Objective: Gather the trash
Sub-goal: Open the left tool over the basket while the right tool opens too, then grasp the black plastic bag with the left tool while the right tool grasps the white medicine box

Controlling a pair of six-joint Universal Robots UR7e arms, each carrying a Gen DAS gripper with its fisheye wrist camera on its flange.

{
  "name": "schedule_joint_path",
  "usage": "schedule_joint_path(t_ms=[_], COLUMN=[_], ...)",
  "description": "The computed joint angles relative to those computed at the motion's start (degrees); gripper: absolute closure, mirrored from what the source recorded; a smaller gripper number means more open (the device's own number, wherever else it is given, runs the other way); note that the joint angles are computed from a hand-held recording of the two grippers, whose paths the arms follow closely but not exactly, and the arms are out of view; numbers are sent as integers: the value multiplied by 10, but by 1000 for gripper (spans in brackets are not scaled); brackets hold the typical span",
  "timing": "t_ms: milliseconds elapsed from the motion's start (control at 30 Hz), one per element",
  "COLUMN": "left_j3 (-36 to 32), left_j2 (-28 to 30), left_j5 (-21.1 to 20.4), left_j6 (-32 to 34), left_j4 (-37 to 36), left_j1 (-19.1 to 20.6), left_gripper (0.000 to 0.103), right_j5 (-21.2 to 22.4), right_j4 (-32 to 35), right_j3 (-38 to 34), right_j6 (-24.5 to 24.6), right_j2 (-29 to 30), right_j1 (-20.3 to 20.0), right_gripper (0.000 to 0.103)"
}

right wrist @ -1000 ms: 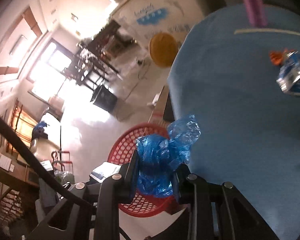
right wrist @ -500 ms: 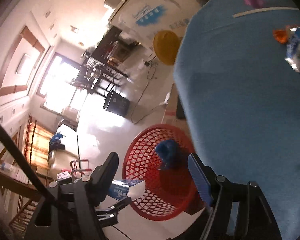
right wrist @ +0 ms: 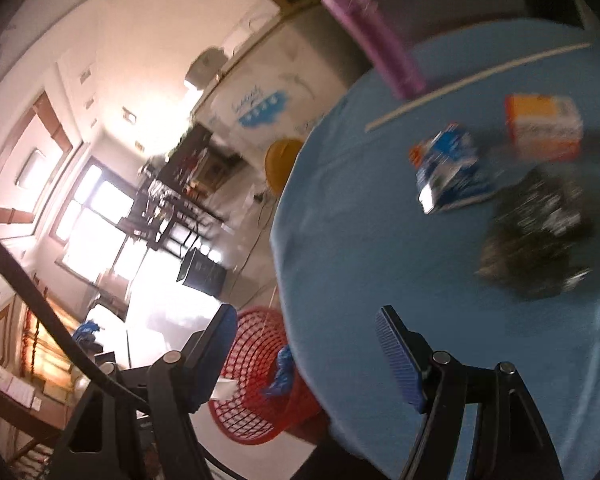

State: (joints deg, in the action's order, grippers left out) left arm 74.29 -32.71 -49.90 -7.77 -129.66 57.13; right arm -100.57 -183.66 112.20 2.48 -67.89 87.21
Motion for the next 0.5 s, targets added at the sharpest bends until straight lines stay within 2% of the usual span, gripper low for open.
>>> schedule_joint_path(t_ms=[100, 200, 267, 300, 333, 367, 400, 433, 467, 500], left_j3=[-12, 4, 2, -4, -6, -4, 4, 10, 9, 0], left_j2=[14, 1, 13, 20, 18, 10, 1, -2, 3, 15], left_j5=[53, 27, 69, 88, 82, 53, 21, 13, 29, 68], left_j6=[32, 53, 88, 85, 60, 44, 42, 57, 75, 80], left_j4=[30, -23, -5, 17, 27, 17, -6, -27, -23, 4], left_j1=[-9, -11, -16, -17, -14, -11, -7, -8, -10, -14], left_gripper=[11, 11, 7, 7, 7, 7, 7, 7, 6, 6], right_j5=[-10, -11, -9, -8, -6, -5, -5, -6, -5, -3], right_j4=[-24, -32, -37, -40, -40, -42, -46, -53, -56, -57], right_j3=[18, 30, 39, 42, 45, 49, 51, 55, 57, 58], right_j6=[1, 6, 12, 16, 17, 18, 18, 18, 19, 21], right_j2=[-23, -46, -55, -58, -63, -67, -69, -68, -70, -70], right_j1=[-2, -10, -14, -16, -18, -20, -21, -21, -22, -22], right_gripper=[28, 28, 28, 28, 28, 28, 28, 28, 28, 28])
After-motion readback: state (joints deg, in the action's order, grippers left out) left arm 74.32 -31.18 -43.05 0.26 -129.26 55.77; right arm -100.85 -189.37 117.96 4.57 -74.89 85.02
